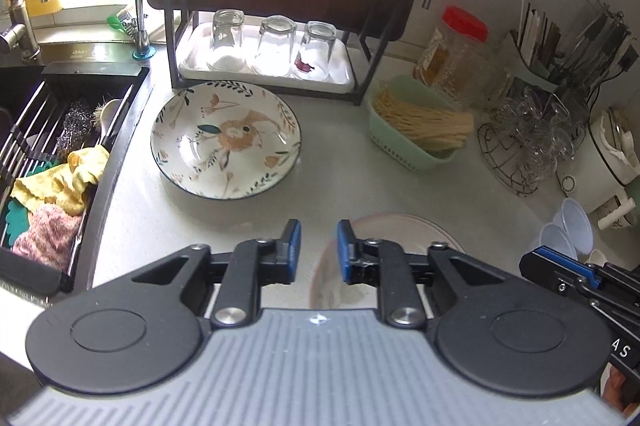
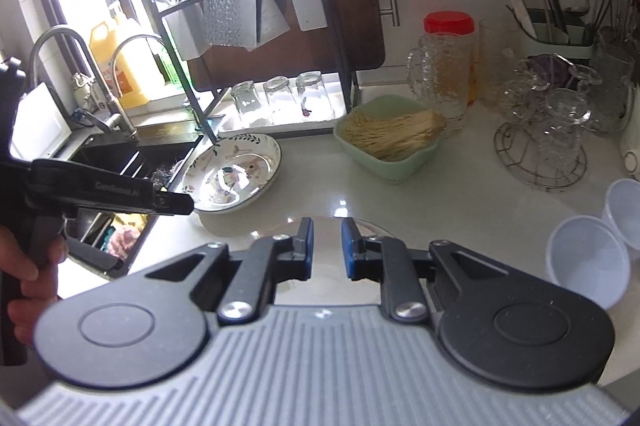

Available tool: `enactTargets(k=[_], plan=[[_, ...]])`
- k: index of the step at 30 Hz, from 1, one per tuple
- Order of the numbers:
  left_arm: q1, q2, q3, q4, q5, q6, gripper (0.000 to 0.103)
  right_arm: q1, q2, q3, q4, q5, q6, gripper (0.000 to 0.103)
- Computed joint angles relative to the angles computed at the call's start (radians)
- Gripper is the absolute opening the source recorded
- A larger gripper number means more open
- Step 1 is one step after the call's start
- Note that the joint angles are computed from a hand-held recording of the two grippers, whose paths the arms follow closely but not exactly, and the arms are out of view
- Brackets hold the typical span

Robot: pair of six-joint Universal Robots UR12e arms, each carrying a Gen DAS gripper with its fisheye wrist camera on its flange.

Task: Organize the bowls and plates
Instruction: 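Move both grippers toward the floral bird-print bowl, then close both grippers on the rim of the floral bowl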

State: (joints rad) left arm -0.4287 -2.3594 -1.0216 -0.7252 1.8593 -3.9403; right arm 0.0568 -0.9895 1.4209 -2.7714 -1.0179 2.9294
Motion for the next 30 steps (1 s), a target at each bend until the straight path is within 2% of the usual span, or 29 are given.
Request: enactTargets(k=[1, 3, 6, 7, 8, 10, 14, 20, 24, 28, 30], plan=[[0.013, 0.003, -0.005, 0.006, -0.027, 0.009, 0.042, 0.009, 0.006, -0.012, 0.006, -0.012, 0.005, 0.019], [0.033, 0.003, -0.007, 0.022, -0.031, 0.049, 0.057, 0.024, 0.017, -0.030, 0.004, -0.025, 0.012, 0.019], [0.061, -0.002, -0.007, 0.056, -0.019, 0.101, 0.064, 0.045, 0.038, -0.069, 0.024, -0.046, 0.031, 0.019], [0.072, -0.002, -0.012, 0.073, -0.029, 0.104, 0.065, 0.052, 0.046, -0.083, 0.032, -0.055, 0.037, 0.025], [0.085, -0.003, -0.018, 0.086, -0.045, 0.105, 0.065, 0.058, 0.054, -0.097, 0.042, -0.061, 0.033, 0.042], [0.108, -0.003, -0.031, 0.112, -0.080, 0.119, 0.065, 0.070, 0.069, -0.112, 0.015, -0.068, 0.055, 0.063], [0.150, -0.001, -0.062, 0.133, -0.129, 0.142, 0.065, 0.099, 0.100, -0.163, 0.036, -0.101, 0.083, 0.062], [0.198, -0.005, -0.098, 0.149, -0.183, 0.194, 0.065, 0.139, 0.158, -0.259, 0.125, -0.161, 0.183, 0.062], [0.226, -0.009, -0.110, 0.140, -0.231, 0.212, 0.064, 0.157, 0.207, -0.336, 0.211, -0.155, 0.246, 0.062], [0.247, -0.025, -0.105, 0.130, -0.291, 0.249, 0.063, 0.168, 0.250, -0.394, 0.228, -0.151, 0.303, 0.053], [0.254, -0.041, -0.090, 0.119, -0.303, 0.277, 0.062, 0.169, 0.274, -0.434, 0.265, -0.137, 0.335, 0.050]])
